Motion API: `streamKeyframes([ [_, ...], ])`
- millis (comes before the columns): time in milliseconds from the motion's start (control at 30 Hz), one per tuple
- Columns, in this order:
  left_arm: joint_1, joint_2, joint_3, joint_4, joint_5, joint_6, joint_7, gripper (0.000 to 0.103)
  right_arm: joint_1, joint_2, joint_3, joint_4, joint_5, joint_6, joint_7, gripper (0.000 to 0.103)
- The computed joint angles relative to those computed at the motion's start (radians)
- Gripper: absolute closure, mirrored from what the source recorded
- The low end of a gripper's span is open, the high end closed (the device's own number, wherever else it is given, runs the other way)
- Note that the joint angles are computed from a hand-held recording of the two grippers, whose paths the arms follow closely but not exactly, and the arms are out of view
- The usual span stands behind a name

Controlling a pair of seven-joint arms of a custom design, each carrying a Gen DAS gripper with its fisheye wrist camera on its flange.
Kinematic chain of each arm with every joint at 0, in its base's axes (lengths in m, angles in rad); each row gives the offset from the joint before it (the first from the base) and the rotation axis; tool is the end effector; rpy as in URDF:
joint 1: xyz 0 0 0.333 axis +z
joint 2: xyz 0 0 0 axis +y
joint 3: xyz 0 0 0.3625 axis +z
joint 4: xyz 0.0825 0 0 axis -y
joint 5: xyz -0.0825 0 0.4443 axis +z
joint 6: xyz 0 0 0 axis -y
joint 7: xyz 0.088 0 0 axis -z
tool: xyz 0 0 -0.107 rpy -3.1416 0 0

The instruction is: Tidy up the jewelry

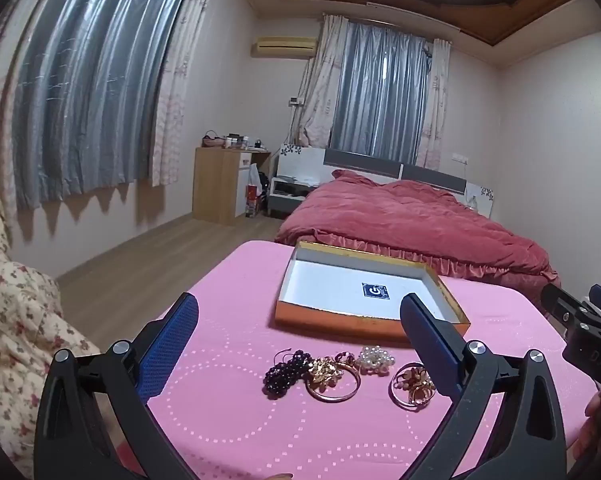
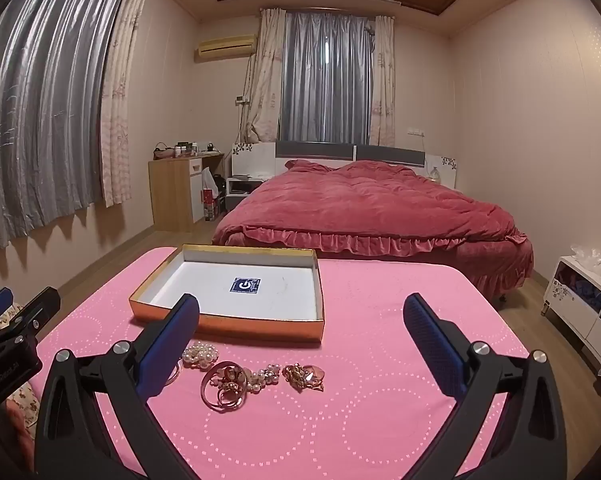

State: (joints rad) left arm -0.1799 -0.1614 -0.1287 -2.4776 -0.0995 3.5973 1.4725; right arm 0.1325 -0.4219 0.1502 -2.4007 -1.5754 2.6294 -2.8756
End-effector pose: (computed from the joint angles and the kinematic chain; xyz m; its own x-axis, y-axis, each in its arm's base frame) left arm 0.5108 -0.1527 0.5161 -0.2070 -0.9674 0.1460 -0.3135 -0.0758 -0.9466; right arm 0.4657 0.1671 0.5388 -0.2928 -0.9562 0.0038 -0.3037 0.0892 -0.9486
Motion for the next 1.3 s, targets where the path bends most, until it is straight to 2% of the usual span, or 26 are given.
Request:
streamKeyframes([
  [100, -0.01, 0.0, 0.019, -0.001, 0.038, 0.005, -0.033, 0.005, 0.0, -0.002, 0.0, -0.002, -0.004, -0.001, 0.006, 0.103],
  [167, 0.01, 0.006, -0.007, 0.005, -0.01, -0.005, 0.006, 0.005, 0.0, -0.005, 0.0, -0.003, -0.006, -0.003, 0.005, 0.103],
  [267, 0.004, 0.003, 0.013, 0.004, 0.024, -0.008, -0.015, 0.005, 0.002, 0.0, -0.001, -0.002, -0.003, -0.001, 0.003, 0.103],
  [433, 0.017, 0.005, -0.028, 0.004, -0.047, -0.003, 0.046, 0.005, 0.002, -0.003, 0.002, -0.003, 0.004, -0.005, -0.008, 0.103],
  [700, 0.011, 0.002, -0.033, 0.005, -0.09, -0.01, 0.072, 0.005, 0.006, 0.007, 0.002, -0.001, -0.005, -0.001, 0.002, 0.103],
  [1033, 0.001, 0.005, -0.01, -0.001, -0.054, -0.008, 0.045, 0.005, 0.01, 0.005, 0.0, -0.003, 0.001, 0.003, -0.016, 0.103],
  [1300, 0.004, 0.001, -0.012, 0.0, -0.051, -0.016, 0.047, 0.005, 0.01, 0.004, 0.003, -0.002, 0.014, 0.006, -0.031, 0.103],
])
